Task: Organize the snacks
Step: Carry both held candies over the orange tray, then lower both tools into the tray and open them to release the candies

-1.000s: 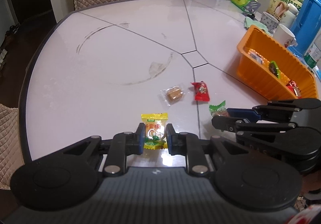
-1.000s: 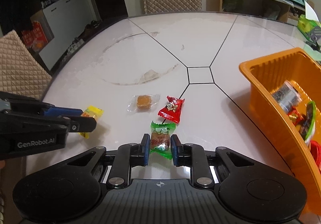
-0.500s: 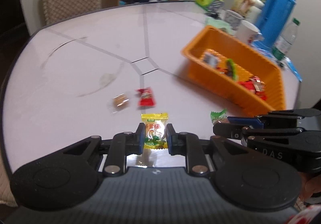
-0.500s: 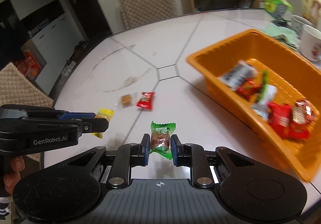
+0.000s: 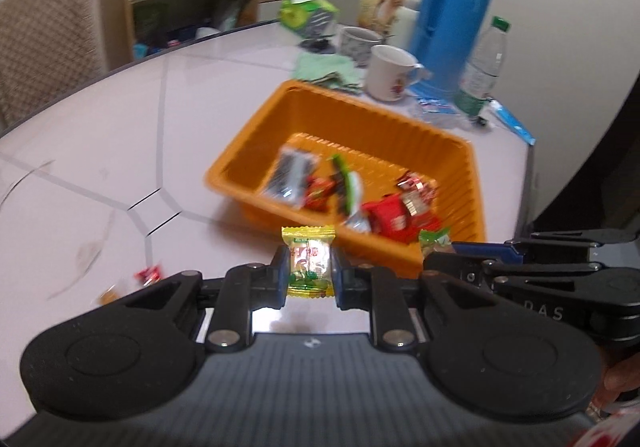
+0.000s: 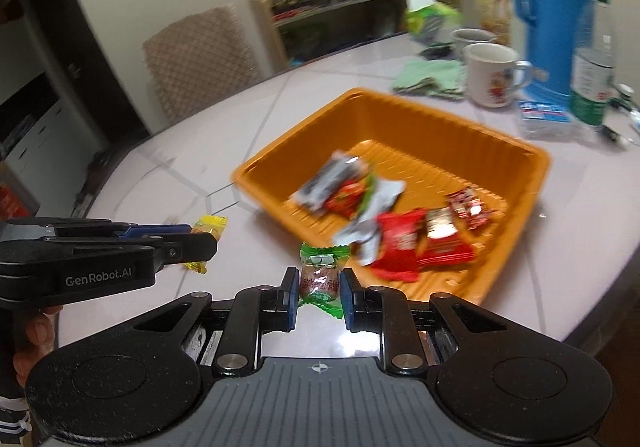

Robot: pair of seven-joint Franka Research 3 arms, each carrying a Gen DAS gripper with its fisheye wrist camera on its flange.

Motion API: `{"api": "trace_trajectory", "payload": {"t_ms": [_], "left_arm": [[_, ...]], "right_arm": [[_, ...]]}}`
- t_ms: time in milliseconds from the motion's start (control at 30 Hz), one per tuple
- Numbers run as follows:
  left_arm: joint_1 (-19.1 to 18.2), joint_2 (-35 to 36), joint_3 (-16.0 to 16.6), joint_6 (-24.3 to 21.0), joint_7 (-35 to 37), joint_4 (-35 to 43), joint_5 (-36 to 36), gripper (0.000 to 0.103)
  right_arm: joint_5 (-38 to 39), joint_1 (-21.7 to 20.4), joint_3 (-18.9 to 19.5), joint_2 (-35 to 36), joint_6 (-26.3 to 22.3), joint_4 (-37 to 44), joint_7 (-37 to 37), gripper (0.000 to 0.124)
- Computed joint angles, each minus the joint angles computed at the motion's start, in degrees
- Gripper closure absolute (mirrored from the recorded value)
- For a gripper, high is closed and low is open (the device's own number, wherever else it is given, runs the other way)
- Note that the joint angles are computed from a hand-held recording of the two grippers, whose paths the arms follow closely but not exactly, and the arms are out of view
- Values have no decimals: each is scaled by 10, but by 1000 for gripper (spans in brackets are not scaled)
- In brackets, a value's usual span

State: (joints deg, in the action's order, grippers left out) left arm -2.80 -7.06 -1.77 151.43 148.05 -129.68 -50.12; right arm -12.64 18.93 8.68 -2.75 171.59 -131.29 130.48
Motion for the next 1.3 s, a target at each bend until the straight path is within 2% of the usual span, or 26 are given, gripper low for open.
{"api": "trace_trajectory", "payload": {"t_ms": [100, 300, 467, 800, 1000, 1300], "left_arm": [[-4, 24, -7, -14, 7, 27, -9, 84], [3, 80, -37, -37, 26, 91, -18, 84], [14, 132, -66, -42, 30, 149, -9, 84], [39, 234, -120, -42, -15, 255, 75, 84], [47, 284, -141, -41, -59, 304, 144, 84], [56, 333, -164, -48, -122, 354, 218, 84]], "right_arm": [[-40, -16, -1, -3, -2, -1, 47, 102], [-69, -37, -12, 6, 0, 9, 96, 102], [-107, -38, -33, 34, 0, 36, 134, 102], [-83, -9, -92, 97, -8, 93, 119, 102], [-27, 4, -112, 131, -10, 121, 80, 102], [2, 23, -139, 151, -19, 138, 66, 102]]}}
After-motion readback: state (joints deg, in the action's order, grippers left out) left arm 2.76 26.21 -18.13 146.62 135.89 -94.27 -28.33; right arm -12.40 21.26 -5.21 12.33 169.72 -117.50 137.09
